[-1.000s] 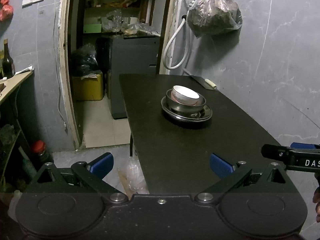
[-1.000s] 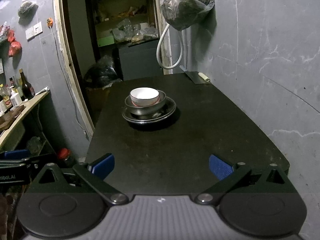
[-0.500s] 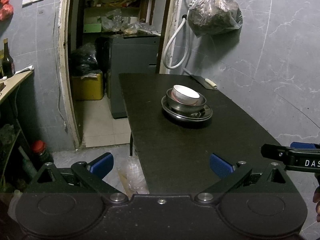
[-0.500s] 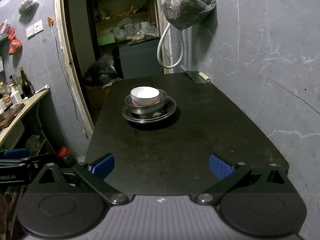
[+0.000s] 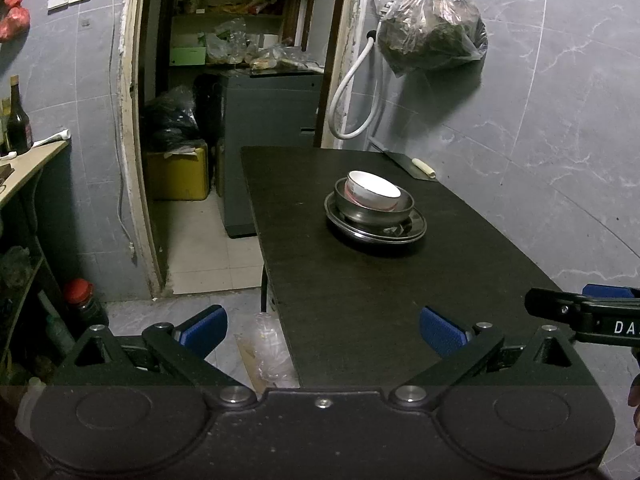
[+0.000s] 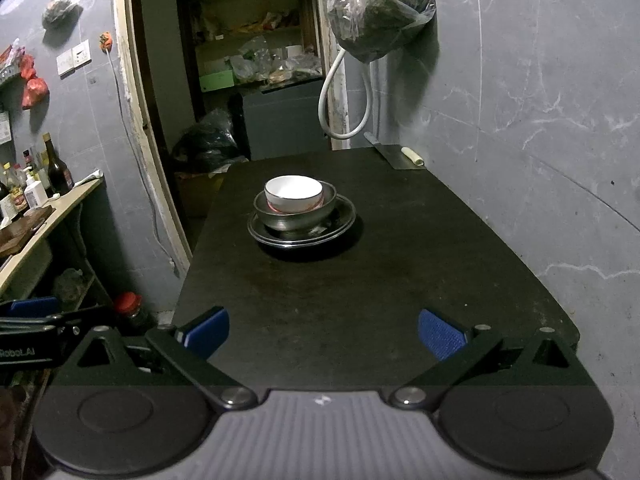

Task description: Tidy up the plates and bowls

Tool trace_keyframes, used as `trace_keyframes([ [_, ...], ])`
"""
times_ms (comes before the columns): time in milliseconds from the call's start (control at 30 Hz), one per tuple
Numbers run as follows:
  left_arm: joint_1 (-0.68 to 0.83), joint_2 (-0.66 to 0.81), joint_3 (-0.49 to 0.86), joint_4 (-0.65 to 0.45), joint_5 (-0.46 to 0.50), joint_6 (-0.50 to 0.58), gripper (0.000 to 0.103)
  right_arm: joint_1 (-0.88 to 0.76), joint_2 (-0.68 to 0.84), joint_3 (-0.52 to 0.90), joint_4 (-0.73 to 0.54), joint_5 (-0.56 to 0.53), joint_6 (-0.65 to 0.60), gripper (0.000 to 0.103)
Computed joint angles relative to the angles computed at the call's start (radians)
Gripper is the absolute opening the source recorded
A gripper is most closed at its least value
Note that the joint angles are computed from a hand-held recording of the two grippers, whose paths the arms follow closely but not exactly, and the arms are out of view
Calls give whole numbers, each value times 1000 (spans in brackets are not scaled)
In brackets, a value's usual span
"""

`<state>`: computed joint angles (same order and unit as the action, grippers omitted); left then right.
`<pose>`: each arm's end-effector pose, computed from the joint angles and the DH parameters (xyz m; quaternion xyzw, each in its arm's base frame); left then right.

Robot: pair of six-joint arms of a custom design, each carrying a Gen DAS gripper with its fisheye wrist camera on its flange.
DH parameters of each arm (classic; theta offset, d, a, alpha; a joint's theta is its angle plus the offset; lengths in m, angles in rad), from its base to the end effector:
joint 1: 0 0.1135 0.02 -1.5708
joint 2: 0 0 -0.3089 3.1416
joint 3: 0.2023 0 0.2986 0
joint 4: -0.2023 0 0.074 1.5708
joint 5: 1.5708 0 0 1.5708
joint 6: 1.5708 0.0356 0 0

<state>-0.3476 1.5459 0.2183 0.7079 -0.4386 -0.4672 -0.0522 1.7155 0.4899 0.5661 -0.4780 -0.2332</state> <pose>0.2190 -0.0633 0.0912 -0.1513 0.8602 0.0005 0.4869 0.3039 0.0005 0.0995 -0.1826 0.8595 0.1496 0.4534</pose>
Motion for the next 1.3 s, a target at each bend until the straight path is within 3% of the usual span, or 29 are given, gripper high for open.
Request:
trace_keyframes([
  [1300, -12, -6, 4, -15, -9, 0, 102, -26, 19, 5, 10, -25, 2, 103],
])
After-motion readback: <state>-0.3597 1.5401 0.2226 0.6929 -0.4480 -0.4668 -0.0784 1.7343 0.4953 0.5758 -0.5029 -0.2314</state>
